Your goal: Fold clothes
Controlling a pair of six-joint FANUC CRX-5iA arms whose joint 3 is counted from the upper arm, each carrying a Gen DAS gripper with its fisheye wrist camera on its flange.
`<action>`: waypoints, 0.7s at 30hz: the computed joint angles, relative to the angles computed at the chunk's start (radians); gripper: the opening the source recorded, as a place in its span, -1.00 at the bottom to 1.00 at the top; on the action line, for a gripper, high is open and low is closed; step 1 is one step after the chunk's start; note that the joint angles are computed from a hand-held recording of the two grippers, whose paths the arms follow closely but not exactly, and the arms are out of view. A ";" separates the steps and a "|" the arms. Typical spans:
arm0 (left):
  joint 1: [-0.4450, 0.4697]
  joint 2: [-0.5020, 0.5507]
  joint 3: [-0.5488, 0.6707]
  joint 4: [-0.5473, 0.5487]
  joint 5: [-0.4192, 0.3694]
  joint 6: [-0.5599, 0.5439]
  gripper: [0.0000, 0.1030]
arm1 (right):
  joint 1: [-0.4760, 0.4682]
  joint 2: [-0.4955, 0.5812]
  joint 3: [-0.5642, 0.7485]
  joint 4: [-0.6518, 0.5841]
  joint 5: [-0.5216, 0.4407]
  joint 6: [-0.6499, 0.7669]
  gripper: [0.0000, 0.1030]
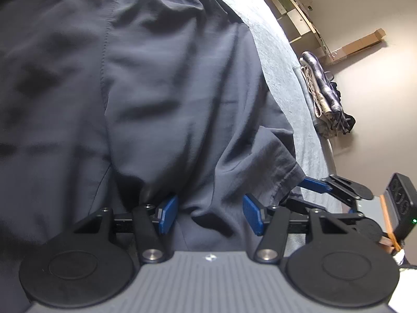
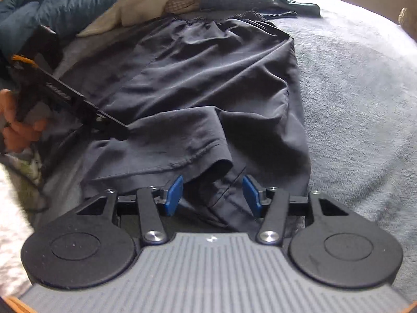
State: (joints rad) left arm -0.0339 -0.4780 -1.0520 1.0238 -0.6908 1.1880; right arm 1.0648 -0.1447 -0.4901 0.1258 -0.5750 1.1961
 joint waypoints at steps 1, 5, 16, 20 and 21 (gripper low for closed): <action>-0.001 0.000 -0.002 0.004 0.002 0.001 0.10 | -0.003 0.013 0.006 -0.006 0.002 0.000 -0.03; -0.011 0.003 -0.008 0.027 0.013 -0.011 0.16 | -0.015 0.073 0.038 -0.025 -0.003 -0.001 -0.07; -0.028 0.009 -0.037 0.125 0.029 -0.084 0.20 | -0.026 0.039 -0.031 0.116 0.024 -0.204 -0.91; -0.028 0.010 -0.034 0.117 0.028 -0.080 0.20 | -0.044 -0.034 -0.105 0.226 0.087 -0.346 -0.91; -0.027 0.008 -0.033 0.112 0.026 -0.078 0.20 | -0.052 -0.051 -0.122 0.253 0.102 -0.382 -0.91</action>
State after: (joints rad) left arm -0.0604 -0.4696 -1.0851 1.1361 -0.6644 1.1103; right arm 1.0125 -0.1956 -0.6120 0.3788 -0.4732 0.8141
